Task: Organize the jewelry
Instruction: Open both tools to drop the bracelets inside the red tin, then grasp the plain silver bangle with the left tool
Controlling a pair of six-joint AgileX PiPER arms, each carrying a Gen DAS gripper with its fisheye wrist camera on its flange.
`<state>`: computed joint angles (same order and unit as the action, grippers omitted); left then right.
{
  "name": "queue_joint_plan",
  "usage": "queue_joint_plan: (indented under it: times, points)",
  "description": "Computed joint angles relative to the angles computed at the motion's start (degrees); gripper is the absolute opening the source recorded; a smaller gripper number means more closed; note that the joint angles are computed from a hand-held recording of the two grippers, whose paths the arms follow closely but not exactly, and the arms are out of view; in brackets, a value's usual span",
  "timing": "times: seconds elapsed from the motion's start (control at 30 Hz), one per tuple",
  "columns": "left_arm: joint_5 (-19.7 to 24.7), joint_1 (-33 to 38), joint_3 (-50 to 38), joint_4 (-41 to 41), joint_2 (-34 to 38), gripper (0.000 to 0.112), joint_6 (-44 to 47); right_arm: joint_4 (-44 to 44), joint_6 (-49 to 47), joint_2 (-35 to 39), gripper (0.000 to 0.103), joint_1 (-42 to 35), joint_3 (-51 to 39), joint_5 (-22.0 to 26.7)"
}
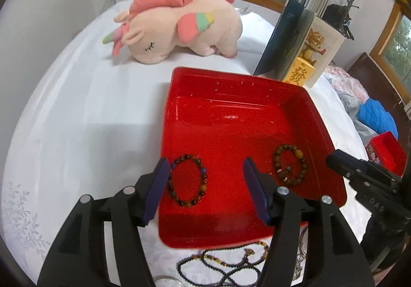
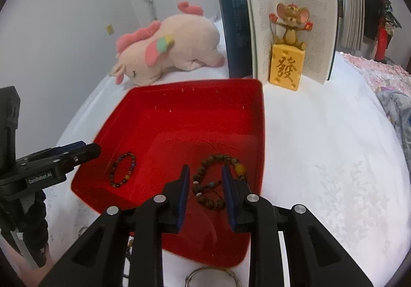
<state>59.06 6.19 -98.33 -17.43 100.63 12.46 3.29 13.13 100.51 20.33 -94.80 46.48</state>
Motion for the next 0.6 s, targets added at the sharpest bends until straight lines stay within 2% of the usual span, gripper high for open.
queue_joint_plan:
  times: [0.1, 0.3, 0.47, 0.6]
  points:
    - [-0.8, 0.7, 2.8, 0.2, -3.7, 0.064, 0.6, -1.0, 0.9, -4.1, 0.026, 0.3, 3.8, -1.8]
    - [-6.1, 4.0, 14.3, -0.3, -14.7, 0.069, 5.0, -3.7, 3.8, -13.0, 0.027, 1.6, 14.5, -5.8]
    - [-5.2, 10.0, 22.5, -2.5, -21.0, 0.069, 11.0, -6.0, 7.1, -19.7, 0.031, 2.4, 23.8, -8.9]
    - [-3.6, 15.3, 27.6, -4.1, -23.3, 0.069, 15.7, -6.9, 8.9, -24.3, 0.031, 2.9, 29.5, -9.7]
